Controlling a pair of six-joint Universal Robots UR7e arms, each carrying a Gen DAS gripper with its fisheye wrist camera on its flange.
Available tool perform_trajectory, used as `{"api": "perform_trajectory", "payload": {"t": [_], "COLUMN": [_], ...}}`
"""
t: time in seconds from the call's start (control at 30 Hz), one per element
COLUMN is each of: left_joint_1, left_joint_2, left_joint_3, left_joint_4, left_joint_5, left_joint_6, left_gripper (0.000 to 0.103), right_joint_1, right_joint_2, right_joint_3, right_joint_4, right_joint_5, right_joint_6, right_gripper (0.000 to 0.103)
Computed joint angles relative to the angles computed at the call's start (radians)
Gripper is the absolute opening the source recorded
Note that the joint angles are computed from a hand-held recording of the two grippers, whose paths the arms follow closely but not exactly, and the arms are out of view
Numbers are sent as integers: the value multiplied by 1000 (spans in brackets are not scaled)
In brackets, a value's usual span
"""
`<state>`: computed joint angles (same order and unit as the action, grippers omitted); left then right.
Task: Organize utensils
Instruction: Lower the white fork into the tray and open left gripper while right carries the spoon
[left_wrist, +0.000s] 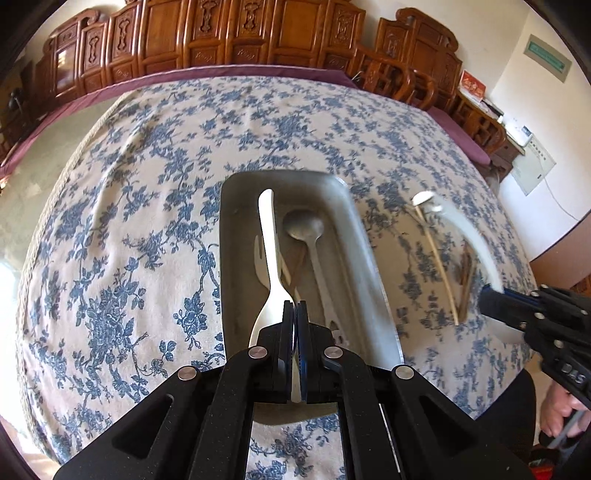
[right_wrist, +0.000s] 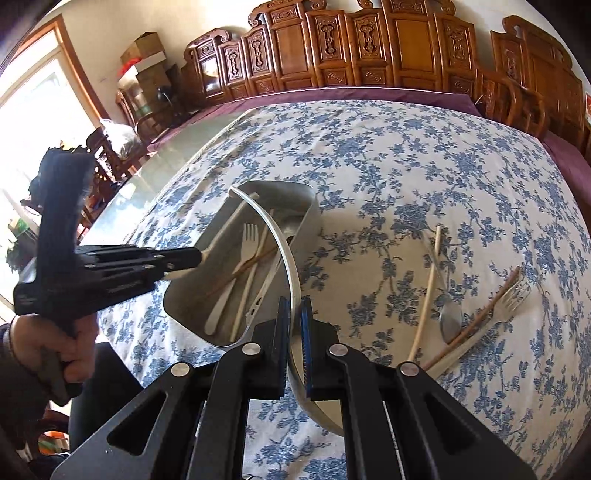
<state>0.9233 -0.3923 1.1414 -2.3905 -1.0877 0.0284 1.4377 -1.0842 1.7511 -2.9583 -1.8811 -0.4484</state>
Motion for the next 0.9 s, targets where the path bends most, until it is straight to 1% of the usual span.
{"api": "perform_trajectory", "payload": {"t": [0.3,0.37,0.43,0.63,0.9], "left_joint_1": [9,7,4,-4,-3], "left_joint_2": [42,37,25,-45,-131], "left_joint_3": [-56,-52,-35,43,137], "left_joint_4": [49,46,29,-35,-104], "left_joint_5": [24,25,31,41,61], "left_joint_6": [-20,-15,-10,1,10], "left_gripper": [1,4,9,12,12], "right_joint_1": [20,24,29,51,76], "right_joint_2": [13,18,23,52,111], "right_joint_3": [-21,-27,-35,-67,-123], "right_joint_4": [15,17,22,43,83], "right_joint_5": [3,6,11,29,52], "right_joint_6": [-2,0,4,20,59], "right_gripper": [8,8,8,8,8]}}
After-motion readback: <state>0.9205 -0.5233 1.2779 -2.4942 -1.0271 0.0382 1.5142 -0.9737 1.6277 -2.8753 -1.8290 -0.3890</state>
